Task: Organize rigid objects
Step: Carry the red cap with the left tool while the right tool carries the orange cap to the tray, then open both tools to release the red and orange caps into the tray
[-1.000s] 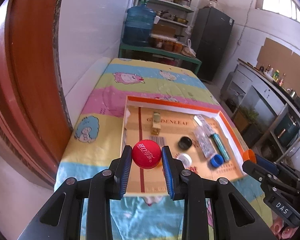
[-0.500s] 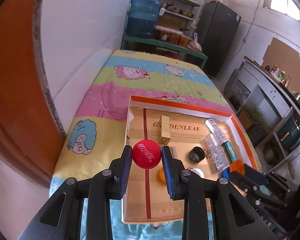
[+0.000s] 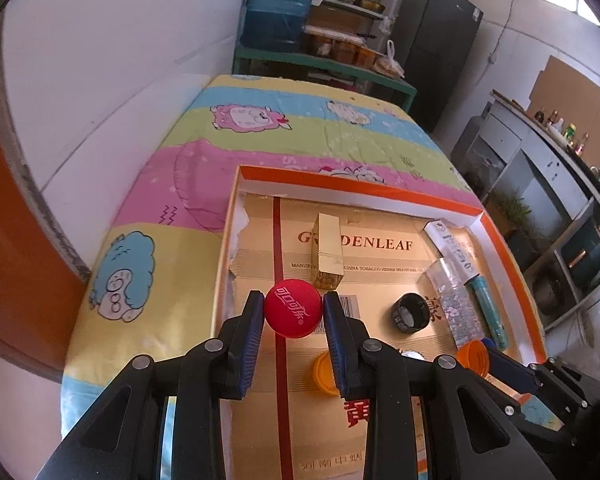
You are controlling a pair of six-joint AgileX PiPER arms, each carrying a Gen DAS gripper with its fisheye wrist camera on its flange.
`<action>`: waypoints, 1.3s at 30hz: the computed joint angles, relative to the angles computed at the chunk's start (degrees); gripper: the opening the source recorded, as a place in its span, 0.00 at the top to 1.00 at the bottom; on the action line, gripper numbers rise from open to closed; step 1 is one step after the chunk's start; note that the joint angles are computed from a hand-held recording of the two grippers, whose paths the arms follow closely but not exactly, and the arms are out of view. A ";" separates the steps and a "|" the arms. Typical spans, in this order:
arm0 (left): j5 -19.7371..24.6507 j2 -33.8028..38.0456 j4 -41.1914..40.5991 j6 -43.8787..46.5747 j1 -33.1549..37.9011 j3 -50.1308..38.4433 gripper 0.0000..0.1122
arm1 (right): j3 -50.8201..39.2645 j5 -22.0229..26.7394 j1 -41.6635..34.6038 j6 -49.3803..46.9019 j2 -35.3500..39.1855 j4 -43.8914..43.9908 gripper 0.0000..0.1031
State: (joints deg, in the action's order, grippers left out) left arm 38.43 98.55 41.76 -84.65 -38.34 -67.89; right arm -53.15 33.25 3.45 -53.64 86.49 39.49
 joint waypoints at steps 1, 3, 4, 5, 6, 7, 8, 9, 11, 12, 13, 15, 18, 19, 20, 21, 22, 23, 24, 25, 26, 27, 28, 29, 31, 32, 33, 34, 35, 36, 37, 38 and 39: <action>-0.05 0.47 -0.04 0.32 0.12 -0.30 0.72 | 0.06 -0.04 0.10 -0.05 0.05 -0.06 0.71; 0.23 1.64 -0.26 0.99 0.29 -1.27 0.72 | 0.14 -0.35 0.47 -0.11 0.36 -0.15 0.71; 0.31 1.99 -0.30 1.15 0.39 -1.58 0.72 | 0.25 -0.55 0.62 -0.06 0.45 -0.23 0.71; 0.42 2.46 -0.39 1.35 0.53 -1.96 0.72 | 0.26 -0.64 0.69 -0.03 0.61 -0.33 0.71; 0.49 2.83 -0.52 1.56 0.69 -2.27 0.72 | 0.30 -0.68 0.70 -0.09 0.74 -0.32 0.71; 0.45 2.91 -0.60 1.69 0.85 -2.21 0.72 | 0.31 -0.70 0.70 -0.19 0.94 -0.22 0.71; 0.50 3.11 -0.68 1.81 0.93 -2.35 0.72 | 0.30 -0.64 0.64 -0.32 1.09 -0.13 0.71; 0.51 3.53 -0.87 2.12 1.08 -2.69 0.72 | 0.30 -0.63 0.59 -0.40 1.23 -0.10 0.71; 0.47 4.12 -1.06 2.45 1.25 -3.06 0.72 | 0.27 -0.65 0.51 -0.56 1.50 -0.05 0.71; 0.54 4.40 -1.13 2.58 1.27 -3.28 0.72 | 0.25 -0.67 0.50 -0.56 1.59 -0.08 0.71; 0.61 4.64 -1.20 2.64 1.26 -3.42 0.72 | 0.21 -0.63 0.43 -0.62 1.70 -0.08 0.71; 1.00 5.12 -0.79 2.61 1.17 -3.80 0.72 | 0.12 -0.53 0.38 -0.64 1.91 -0.12 0.71; 1.06 5.69 -1.17 3.41 1.47 -4.51 0.72 | -0.03 -0.50 0.41 -0.50 2.22 -0.37 0.71; 1.26 5.74 -1.05 3.40 1.39 -4.60 0.72 | -0.15 -0.52 0.49 -0.24 2.33 -0.59 0.71; 1.60 6.00 -0.86 3.49 1.30 -4.86 0.72 | -0.23 -0.54 0.55 -0.11 2.50 -0.70 0.71; 2.18 6.45 -0.57 3.66 1.11 -5.37 0.72 | -0.27 -0.54 0.56 -0.09 2.62 -0.72 0.71; 2.53 6.60 -0.29 3.60 0.90 -5.52 0.72 | -0.21 -0.66 0.56 -0.25 2.67 -0.60 0.71; 3.04 7.02 0.10 3.65 0.69 -5.96 0.72 | -0.16 -0.87 0.65 -0.31 2.64 -0.57 0.71; 3.40 7.35 0.37 3.71 0.58 -6.28 0.72 | -0.07 -1.11 0.73 -0.38 2.65 -0.59 0.71; 3.78 7.64 0.67 3.72 0.38 -6.54 0.72 | -0.06 -1.32 0.83 -0.39 2.71 -0.58 0.71; 4.00 7.84 0.93 3.67 0.19 -6.73 0.72 | -0.01 -1.50 0.85 -0.49 2.72 -0.49 0.71; 4.14 8.05 1.15 3.65 0.09 -6.91 0.72 | 0.13 -1.78 0.88 -0.65 2.70 -0.38 0.71; 4.30 8.22 1.20 3.71 0.02 -7.08 0.72 | 0.30 -2.03 0.93 -0.68 2.61 -0.38 0.71; 4.40 8.19 1.24 3.64 -0.08 -7.03 0.72 | 0.49 -2.33 1.04 -0.69 2.53 -0.39 0.71; 4.62 8.28 1.11 4.07 -0.09 -7.19 0.72 | 0.98 -2.70 1.04 -1.26 2.25 -0.06 0.71; 4.84 8.37 0.96 4.49 -0.15 -7.35 0.72 | 1.16 -2.82 1.03 -1.53 2.14 0.08 0.70; 4.92 8.39 0.87 4.76 -0.21 -7.37 0.71 | 1.36 -3.07 1.10 -1.77 2.03 0.13 0.70; 5.03 8.40 0.78 4.83 -0.36 -7.47 0.70 | 1.55 -3.51 1.27 -1.91 1.95 0.03 0.70; 4.85 8.32 0.74 4.87 -0.37 -7.41 0.69 | 1.78 -4.04 1.55 -1.89 1.84 -0.20 0.70; 4.76 8.31 0.76 4.91 -0.41 -7.42 0.65 | 2.12 -4.78 1.95 -1.81 1.63 -0.67 0.70; 4.76 8.37 0.80 5.00 -0.45 -7.49 0.61 | 2.33 -5.17 2.18 -1.59 1.44 -1.05 0.70; 4.79 8.39 0.86 5.02 -0.55 -7.56 0.59 | 2.56 -5.63 2.45 -1.31 1.28 -1.46 0.70; 4.81 8.37 1.02 4.89 -0.67 -7.57 0.55 | 2.68 -5.85 2.62 -1.27 1.18 -1.61 0.70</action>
